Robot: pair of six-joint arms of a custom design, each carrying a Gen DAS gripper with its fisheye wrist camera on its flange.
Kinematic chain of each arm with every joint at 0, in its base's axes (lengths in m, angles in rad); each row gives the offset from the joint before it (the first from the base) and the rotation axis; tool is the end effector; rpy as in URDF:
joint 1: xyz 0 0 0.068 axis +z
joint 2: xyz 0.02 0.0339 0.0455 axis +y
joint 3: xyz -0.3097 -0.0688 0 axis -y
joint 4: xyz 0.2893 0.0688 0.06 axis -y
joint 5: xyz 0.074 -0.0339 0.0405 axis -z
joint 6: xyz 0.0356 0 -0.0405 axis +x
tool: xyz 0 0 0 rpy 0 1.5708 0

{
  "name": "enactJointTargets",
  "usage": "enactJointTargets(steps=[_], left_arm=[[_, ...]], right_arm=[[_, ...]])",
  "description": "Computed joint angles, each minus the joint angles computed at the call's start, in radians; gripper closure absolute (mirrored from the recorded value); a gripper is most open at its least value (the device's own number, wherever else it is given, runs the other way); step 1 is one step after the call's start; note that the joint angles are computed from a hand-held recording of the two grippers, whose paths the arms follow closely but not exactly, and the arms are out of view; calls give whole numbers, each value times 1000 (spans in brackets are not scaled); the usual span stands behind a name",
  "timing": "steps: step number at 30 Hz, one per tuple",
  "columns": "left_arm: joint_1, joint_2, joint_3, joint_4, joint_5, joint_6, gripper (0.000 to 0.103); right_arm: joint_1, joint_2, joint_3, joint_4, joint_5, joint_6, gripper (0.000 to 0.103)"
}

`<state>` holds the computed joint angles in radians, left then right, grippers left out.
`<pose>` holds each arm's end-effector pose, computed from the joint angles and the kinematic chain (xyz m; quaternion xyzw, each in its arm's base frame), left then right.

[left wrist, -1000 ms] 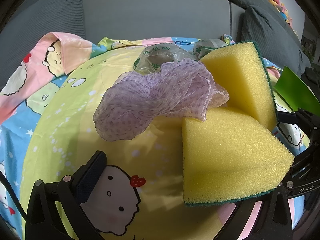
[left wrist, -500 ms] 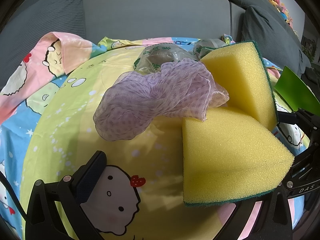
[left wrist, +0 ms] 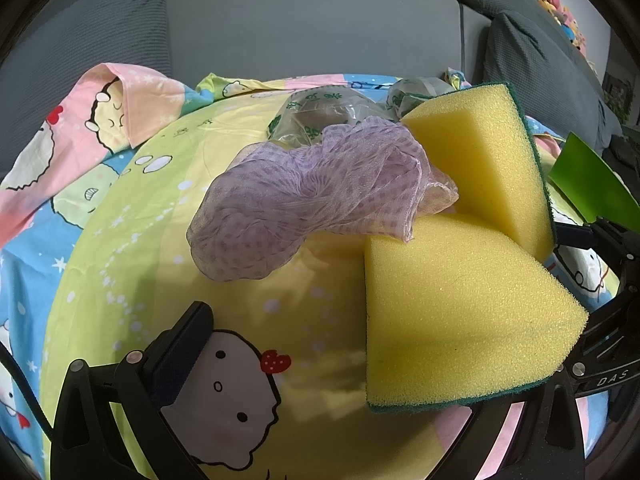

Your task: Organize objects

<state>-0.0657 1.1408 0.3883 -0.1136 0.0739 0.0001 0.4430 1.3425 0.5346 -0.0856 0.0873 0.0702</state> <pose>0.2134 -0.0167 0.1577 0.0436 0.9370 -0.0460 0.3435 0.2379 0.1094 0.1622 -0.1604 0.9287 0.0444 0.3315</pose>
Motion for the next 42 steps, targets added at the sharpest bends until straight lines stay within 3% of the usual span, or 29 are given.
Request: enactJointTargets(steps=[13, 16, 21, 23, 25, 28, 32, 37, 39, 42], left_arm=[[2, -31, -9, -17, 4, -2, 1], [7, -54, -8, -46, -2, -3, 1], [163, -161, 5, -188, 216, -27, 1], [219, -209, 18, -241, 303, -36, 1], [313, -243, 44, -318, 456, -10, 1], [399, -264, 77, -404, 577, 14, 1], [485, -281, 96, -453, 669, 55, 1], [437, -230, 83, -423, 620, 30, 1], [400, -231, 70, -408, 606, 22, 1], [346, -233, 49, -374, 574, 18, 1]], right_arm=[[11, -2, 5, -16, 10, 8, 1], [25, 6, 32, -69, 40, 85, 0], [83, -78, 6, -127, 90, 264, 1], [115, -107, 19, -189, 98, 278, 1], [144, -175, 15, -218, 117, 283, 1], [183, -300, 1, -243, 137, 336, 1], [173, -369, 37, -285, 29, 394, 1], [218, -296, 104, -271, -48, 506, 1], [217, -242, 136, -270, -60, 538, 7], [199, -158, 174, -288, -77, 580, 31]])
